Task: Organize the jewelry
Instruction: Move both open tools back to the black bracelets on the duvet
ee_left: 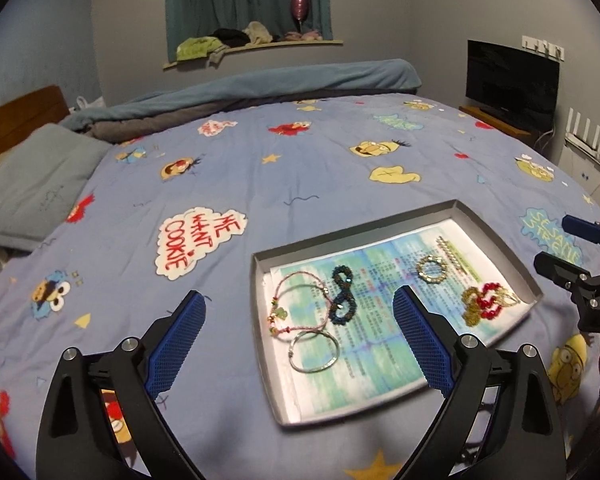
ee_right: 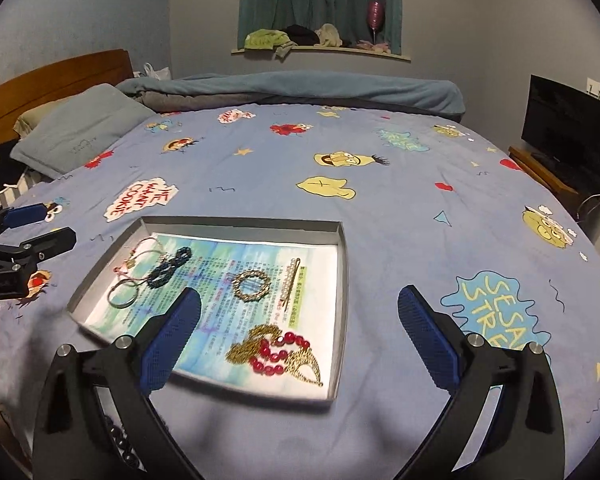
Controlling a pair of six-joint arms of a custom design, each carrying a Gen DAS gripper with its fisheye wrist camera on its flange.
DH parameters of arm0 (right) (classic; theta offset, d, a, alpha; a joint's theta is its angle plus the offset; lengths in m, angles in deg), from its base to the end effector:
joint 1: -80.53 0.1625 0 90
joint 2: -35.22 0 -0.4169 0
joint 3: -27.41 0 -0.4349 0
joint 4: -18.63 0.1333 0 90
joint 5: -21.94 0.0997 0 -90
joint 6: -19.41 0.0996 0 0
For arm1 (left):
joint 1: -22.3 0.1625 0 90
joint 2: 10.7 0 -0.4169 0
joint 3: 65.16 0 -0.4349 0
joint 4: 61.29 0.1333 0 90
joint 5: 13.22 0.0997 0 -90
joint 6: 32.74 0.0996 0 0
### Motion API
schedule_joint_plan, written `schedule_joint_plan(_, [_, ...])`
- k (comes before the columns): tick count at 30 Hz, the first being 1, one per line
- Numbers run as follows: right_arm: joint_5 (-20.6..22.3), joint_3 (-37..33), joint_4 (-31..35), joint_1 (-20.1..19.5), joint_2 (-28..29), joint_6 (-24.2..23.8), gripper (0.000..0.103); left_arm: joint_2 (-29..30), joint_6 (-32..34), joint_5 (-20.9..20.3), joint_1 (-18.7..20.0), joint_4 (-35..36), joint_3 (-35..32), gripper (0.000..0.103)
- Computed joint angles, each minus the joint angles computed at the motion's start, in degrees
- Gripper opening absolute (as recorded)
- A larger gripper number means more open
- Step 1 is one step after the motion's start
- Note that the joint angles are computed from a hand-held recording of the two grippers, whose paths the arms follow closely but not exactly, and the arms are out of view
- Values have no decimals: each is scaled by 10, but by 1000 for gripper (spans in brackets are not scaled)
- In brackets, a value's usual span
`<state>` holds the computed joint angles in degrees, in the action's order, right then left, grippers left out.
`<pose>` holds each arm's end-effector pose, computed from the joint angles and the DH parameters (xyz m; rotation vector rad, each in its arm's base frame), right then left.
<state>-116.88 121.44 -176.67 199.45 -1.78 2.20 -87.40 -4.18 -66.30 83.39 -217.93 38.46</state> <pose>0.3823 -0.5713 0.0793 0.4433 -2.1653 1.0657 -0.1264 -0.6284 0.3738 0.8895 2.2173 -0.8592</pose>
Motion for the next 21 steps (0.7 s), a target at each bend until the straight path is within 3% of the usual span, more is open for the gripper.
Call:
schedule_joint_plan(8, [7,38,40,18,-30,6,97,-56,27,26,-20,63,43,94])
schedule_joint_plan(21, [31,120,131,28,-50,79,97,-140,-44,15,-16,148,149,94])
